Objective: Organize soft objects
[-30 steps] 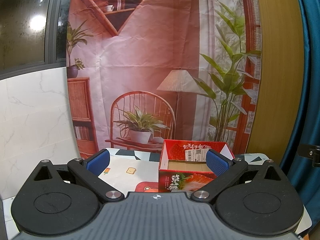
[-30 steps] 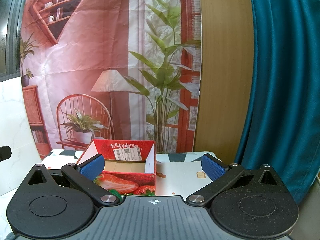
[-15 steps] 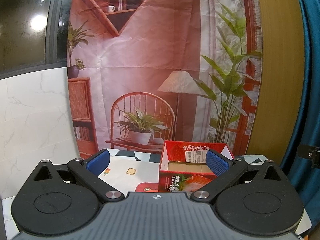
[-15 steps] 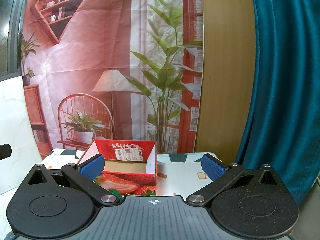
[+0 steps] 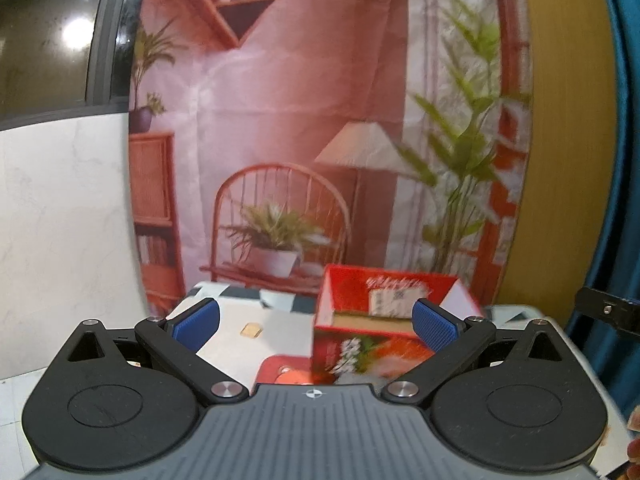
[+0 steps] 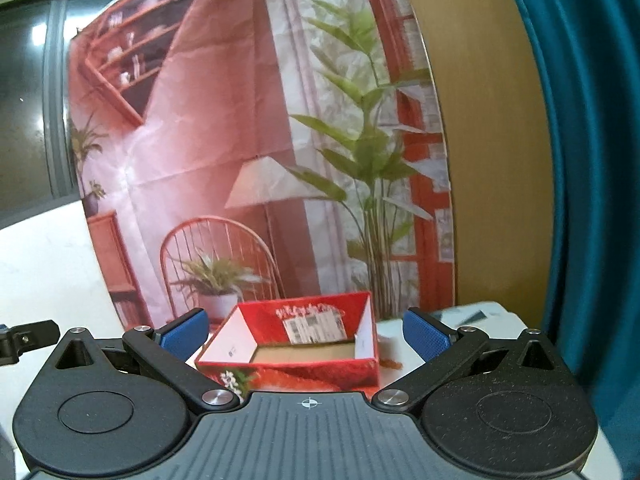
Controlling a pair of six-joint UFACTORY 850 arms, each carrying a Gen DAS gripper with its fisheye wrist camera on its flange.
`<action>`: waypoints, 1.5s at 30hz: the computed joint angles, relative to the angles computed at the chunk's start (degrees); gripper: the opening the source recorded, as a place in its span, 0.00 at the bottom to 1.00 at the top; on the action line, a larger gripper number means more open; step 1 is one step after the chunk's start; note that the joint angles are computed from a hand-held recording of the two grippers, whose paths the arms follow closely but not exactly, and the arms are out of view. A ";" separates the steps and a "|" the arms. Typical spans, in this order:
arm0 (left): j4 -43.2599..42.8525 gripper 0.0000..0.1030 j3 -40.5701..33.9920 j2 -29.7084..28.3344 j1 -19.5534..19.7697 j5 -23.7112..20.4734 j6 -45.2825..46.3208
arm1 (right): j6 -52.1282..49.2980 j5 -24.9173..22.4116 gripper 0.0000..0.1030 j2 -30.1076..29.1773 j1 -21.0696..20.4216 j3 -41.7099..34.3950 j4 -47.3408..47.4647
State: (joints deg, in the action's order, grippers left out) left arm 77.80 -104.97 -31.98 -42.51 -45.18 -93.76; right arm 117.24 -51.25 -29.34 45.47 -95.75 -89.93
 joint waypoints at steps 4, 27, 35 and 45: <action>-1.38 1.00 0.15 -2.39 1.41 -0.02 0.84 | 0.73 2.64 1.00 -2.42 -1.61 0.04 1.78; -10.98 0.98 9.04 -2.77 6.53 13.72 1.99 | -5.63 10.22 0.87 -10.43 -2.31 1.33 8.81; -18.57 0.87 8.03 -5.09 7.01 18.57 10.74 | -7.51 13.95 0.81 -10.96 -2.67 1.80 10.48; -34.95 0.54 7.31 -6.90 8.64 24.84 25.84 | -11.06 19.12 0.63 -12.20 -3.45 1.65 11.42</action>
